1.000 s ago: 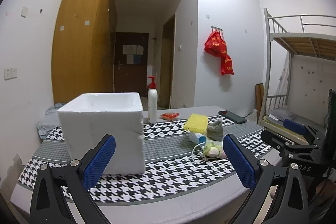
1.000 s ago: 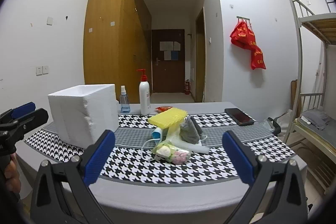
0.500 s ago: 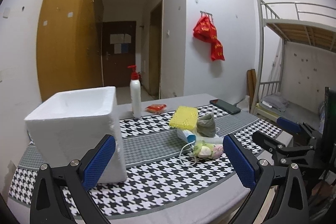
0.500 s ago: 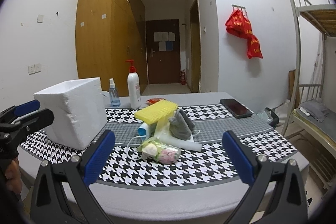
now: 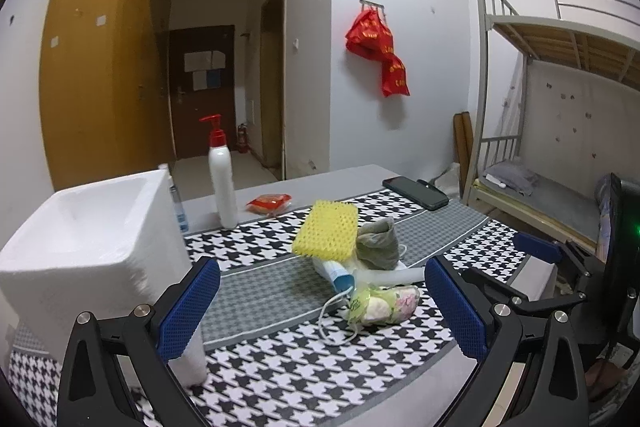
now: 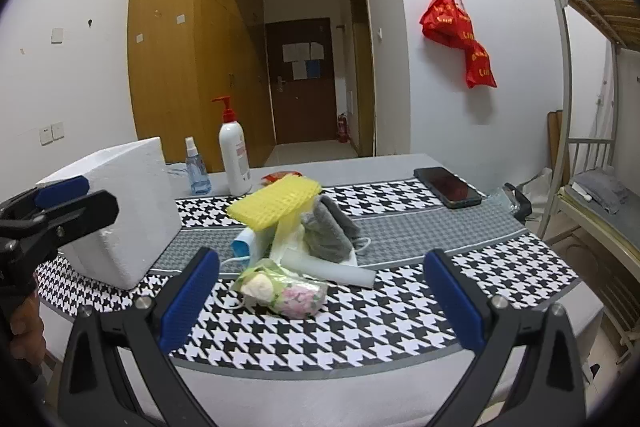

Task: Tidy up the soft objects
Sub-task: 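Reach the left tool to the yellow foam net and grasp it while the right tool approaches the grey sock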

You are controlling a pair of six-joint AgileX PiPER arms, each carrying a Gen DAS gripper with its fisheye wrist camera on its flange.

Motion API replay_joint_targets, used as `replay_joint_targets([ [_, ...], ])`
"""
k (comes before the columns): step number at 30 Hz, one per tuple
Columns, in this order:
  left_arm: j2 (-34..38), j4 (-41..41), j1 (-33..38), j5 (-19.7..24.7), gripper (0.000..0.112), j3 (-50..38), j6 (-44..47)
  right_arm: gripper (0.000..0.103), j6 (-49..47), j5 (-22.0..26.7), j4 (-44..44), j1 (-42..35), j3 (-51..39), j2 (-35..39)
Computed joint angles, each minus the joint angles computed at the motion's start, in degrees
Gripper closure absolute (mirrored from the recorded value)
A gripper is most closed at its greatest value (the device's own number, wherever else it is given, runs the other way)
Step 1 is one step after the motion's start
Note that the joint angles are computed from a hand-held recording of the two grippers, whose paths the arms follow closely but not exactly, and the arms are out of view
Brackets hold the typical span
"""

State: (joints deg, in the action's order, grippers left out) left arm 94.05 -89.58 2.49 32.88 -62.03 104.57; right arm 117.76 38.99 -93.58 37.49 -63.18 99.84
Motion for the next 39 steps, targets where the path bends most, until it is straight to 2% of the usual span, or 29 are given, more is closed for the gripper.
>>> replay_joint_targets([
  [8,6.13,9.08,-4.15,-3.13,0.010,-8.66,-9.94,0.000,-0.25,-4.03,-0.07,-4.03,-1.50,1.61],
  [14,11.76,21.99,-6.55,-2.88,0.010,-17.55,-23.62,0.000,-2.04,-7.56,1.07,-7.11,-3.16,2.92],
  [24,20.33,37.30,-10.34,-2.78,0.010,-30.29,-38.74,0.000,-7.38,-10.40,4.79,-10.79,-5.91,4.47],
  [30,27.49,46.36,-10.46,3.56,0.010,-41.29,-49.50,0.000,-12.39,-11.97,8.72,-12.35,-8.41,6.16],
  [33,29.93,47.29,-10.39,6.66,0.011,-45.04,-52.19,0.000,-14.38,-12.63,10.23,-13.14,-9.46,6.68],
  [39,32.81,50.16,-10.97,7.76,0.017,-48.71,-55.07,0.000,-21.10,-13.44,15.15,-14.59,-11.88,7.33],
])
